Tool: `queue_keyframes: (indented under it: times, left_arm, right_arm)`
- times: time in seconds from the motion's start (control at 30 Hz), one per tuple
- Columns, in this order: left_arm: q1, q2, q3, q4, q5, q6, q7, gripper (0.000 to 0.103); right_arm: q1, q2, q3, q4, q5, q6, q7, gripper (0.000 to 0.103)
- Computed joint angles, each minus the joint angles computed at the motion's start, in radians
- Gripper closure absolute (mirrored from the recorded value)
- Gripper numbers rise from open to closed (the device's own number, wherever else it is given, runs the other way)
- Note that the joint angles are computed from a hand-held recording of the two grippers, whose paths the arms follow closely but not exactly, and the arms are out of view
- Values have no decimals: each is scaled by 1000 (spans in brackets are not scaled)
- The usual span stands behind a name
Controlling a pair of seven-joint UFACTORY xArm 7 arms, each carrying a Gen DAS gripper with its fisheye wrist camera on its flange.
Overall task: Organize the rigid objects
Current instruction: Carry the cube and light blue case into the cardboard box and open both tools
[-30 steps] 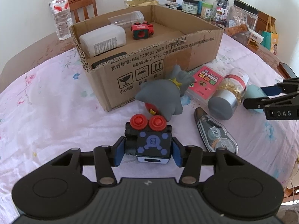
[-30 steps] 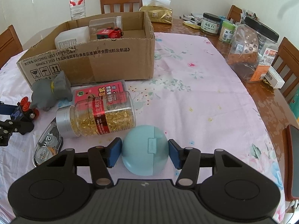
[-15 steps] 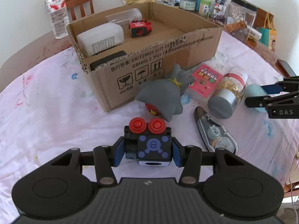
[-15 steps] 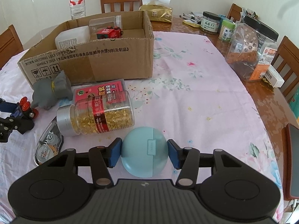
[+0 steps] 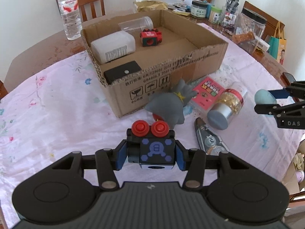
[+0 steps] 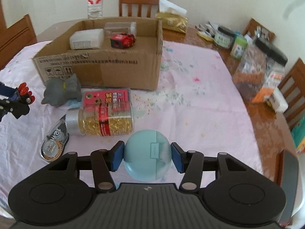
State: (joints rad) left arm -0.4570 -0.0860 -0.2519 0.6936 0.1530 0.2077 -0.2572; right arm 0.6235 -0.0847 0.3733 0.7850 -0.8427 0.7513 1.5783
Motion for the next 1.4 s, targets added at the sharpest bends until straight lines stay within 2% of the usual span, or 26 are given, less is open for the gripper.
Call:
queue_keyframes:
  times: [0.1, 0.4, 0.63, 0.8, 1.03, 1.13, 1.3, 1.37, 1.4]
  left_arm:
    - [-6, -29, 2, 0, -24, 8, 11, 53]
    - [39, -86, -40, 16, 70, 18, -112, 53]
    - [90, -112, -75, 26, 180, 27, -238, 53]
    - [128, -130, -99, 29, 263, 42, -350, 53]
    - [154, -141, -117, 46, 354, 89, -465, 53]
    - [153, -136, -118, 61, 382, 114, -499, 53]
    - [138, -111, -104, 88, 413, 133, -529, 53]
    - [128, -96, -97, 104, 421, 139, -530, 53]
    - [123, -88, -93, 112, 424, 140, -527, 53]
  right_arm:
    - [-4, -29, -4, 3, 8, 3, -66, 45]
    - [-76, -68, -13, 46, -22, -85, -232, 45]
    - [-128, 10, -48, 158, -96, -189, -365, 45]
    - [-131, 108, -97, 257, -121, -245, -464, 45]
    - [-109, 260, -185, 359, -4, -290, -631, 45]
    - [-108, 300, -208, 381, 92, -300, -712, 45]
    - [-87, 331, -247, 392, 158, -312, -769, 45]
    - [-71, 328, -268, 387, 132, -319, -744, 32]
    - [-62, 322, -278, 383, 111, -319, -719, 16]
